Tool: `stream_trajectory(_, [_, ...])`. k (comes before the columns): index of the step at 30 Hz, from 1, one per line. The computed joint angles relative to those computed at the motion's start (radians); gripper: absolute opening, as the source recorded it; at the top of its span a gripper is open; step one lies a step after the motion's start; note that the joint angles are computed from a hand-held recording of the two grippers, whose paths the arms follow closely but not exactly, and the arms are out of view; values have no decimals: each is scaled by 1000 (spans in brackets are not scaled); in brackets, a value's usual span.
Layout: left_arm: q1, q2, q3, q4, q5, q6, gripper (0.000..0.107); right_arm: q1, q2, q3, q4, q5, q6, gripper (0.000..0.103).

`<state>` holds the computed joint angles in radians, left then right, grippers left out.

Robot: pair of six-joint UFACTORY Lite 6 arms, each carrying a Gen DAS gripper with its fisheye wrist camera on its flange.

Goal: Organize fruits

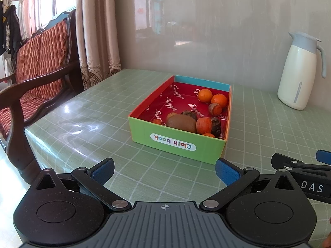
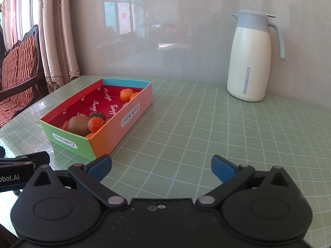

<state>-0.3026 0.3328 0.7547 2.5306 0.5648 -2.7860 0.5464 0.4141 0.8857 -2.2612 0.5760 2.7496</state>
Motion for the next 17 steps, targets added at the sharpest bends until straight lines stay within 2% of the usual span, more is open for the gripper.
stream_trajectory(7, [13, 12, 15, 71, -28, -44, 103, -5, -9, -3, -13, 0, 9, 103])
stream_trajectory(14, [13, -2, -4, 183, 12, -135, 103, -11, -16, -7, -13, 4, 5, 103])
stream_trajectory(17, [-1, 7, 23, 113, 5, -76, 103, -16, -18, -11, -14, 7, 3, 103])
